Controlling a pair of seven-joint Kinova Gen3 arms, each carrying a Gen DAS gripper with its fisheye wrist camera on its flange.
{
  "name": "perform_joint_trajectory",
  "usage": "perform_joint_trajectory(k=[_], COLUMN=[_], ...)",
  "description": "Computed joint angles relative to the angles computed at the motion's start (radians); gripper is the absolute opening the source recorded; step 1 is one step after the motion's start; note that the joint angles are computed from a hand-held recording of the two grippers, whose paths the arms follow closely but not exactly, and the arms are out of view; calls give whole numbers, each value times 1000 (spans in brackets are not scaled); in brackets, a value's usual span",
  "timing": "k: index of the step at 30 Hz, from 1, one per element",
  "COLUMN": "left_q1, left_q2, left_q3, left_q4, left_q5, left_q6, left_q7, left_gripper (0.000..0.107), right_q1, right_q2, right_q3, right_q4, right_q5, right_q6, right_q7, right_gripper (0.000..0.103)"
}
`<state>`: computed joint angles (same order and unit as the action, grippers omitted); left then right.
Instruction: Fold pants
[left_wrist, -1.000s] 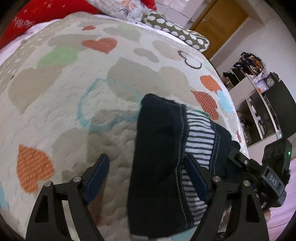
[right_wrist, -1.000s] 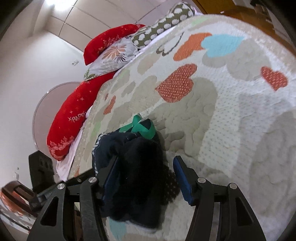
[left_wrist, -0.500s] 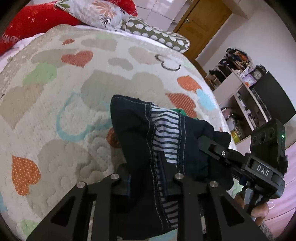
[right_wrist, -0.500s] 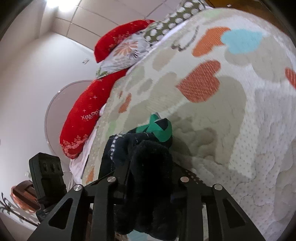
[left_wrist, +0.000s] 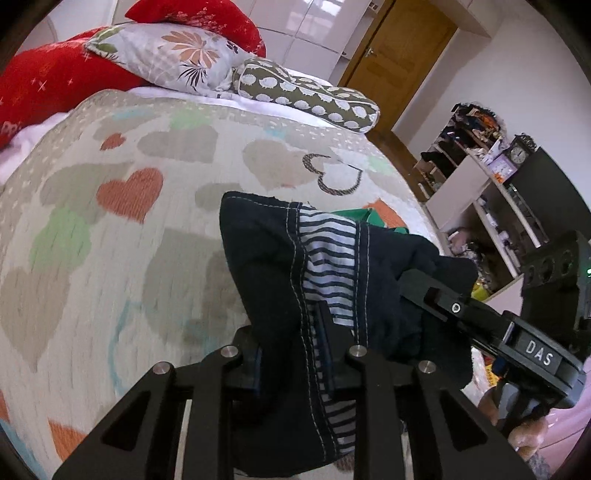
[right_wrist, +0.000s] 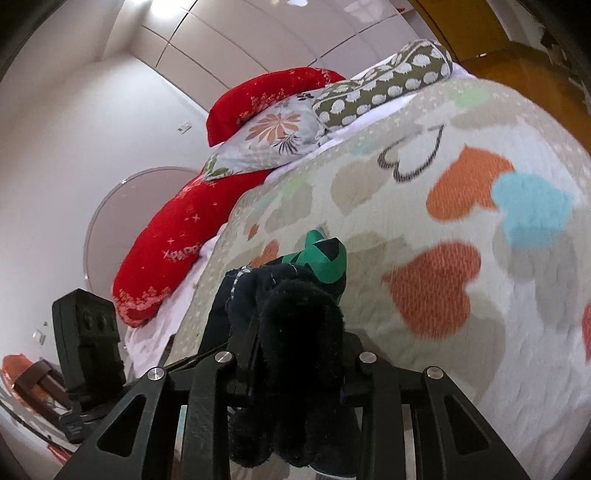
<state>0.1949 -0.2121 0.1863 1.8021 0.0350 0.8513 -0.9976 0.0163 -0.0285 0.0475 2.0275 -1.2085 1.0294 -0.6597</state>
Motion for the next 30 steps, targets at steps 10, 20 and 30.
perform_joint_trajectory(k=[10, 20, 30], left_q1=[-2, -45, -1], left_q2=[147, 8, 42], left_q3=[-35, -19, 27], left_q4=[-22, 44, 102], left_q5=[-65, -29, -76], left_q6=[-11, -2, -19], left_q7=[43, 72, 171], left_gripper=[37, 49, 55], right_q1=[-57, -6, -39], right_q2=[147, 70, 9], right_q3=[-82, -87, -3], right_q4=[-131, -85, 16], right_q5=[135, 126, -44], right_q6=[-191, -226, -102], right_q7=[-157, -114, 42], right_gripper=[36, 47, 50])
